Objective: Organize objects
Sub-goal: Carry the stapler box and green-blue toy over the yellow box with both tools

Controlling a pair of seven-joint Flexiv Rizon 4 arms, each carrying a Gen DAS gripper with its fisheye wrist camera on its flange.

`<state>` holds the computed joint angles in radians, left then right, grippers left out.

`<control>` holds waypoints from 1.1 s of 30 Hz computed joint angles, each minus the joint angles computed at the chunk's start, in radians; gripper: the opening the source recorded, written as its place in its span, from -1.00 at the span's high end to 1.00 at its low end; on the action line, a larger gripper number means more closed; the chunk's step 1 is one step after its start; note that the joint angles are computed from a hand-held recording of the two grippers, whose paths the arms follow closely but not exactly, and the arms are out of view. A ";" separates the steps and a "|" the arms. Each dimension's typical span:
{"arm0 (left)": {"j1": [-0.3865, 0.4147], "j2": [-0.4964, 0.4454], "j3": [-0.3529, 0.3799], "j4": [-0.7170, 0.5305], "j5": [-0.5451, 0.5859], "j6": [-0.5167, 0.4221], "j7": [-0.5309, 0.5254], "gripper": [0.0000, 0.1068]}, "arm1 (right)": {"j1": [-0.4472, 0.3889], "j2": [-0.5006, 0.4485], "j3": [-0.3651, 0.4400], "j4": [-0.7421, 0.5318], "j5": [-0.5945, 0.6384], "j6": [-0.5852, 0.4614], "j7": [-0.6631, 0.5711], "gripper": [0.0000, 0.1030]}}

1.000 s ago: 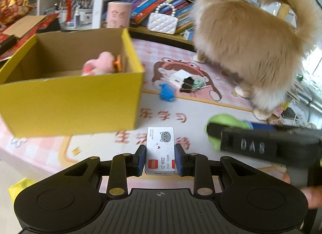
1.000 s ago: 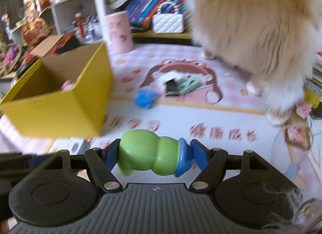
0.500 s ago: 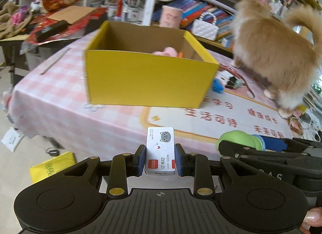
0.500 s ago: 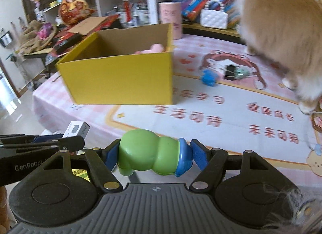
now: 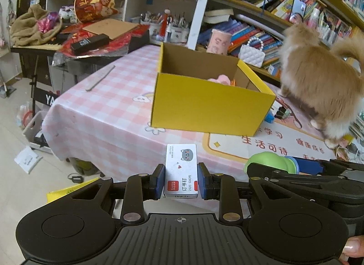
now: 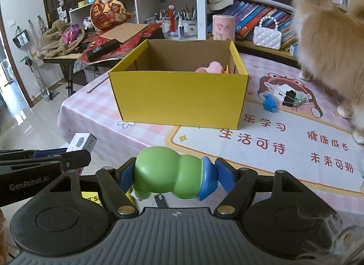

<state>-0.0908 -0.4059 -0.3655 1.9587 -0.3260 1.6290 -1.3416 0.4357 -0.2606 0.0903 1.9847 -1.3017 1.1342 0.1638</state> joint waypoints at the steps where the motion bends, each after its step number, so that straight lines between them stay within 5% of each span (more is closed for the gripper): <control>1: 0.017 0.001 -0.017 0.004 -0.002 0.009 0.008 0.47 | 0.003 -0.002 0.000 -0.006 0.001 -0.007 -0.001 -0.39; 13: 0.094 -0.055 -0.108 -0.078 0.040 0.045 0.036 0.47 | -0.002 -0.025 -0.030 -0.074 -0.021 -0.025 -0.028 -0.38; 19: -0.016 -0.141 -0.002 -0.258 0.049 0.013 0.031 0.47 | -0.049 -0.065 -0.080 -0.178 -0.126 0.002 0.009 -0.39; 25: -0.129 -0.264 0.107 -0.489 0.048 -0.050 0.025 0.47 | -0.081 -0.159 -0.123 -0.314 -0.099 0.070 -0.073 -0.39; 33: -0.284 -0.431 0.344 -0.797 0.094 -0.241 -0.104 0.47 | -0.089 -0.348 -0.157 -0.523 0.157 0.143 -0.338 -0.39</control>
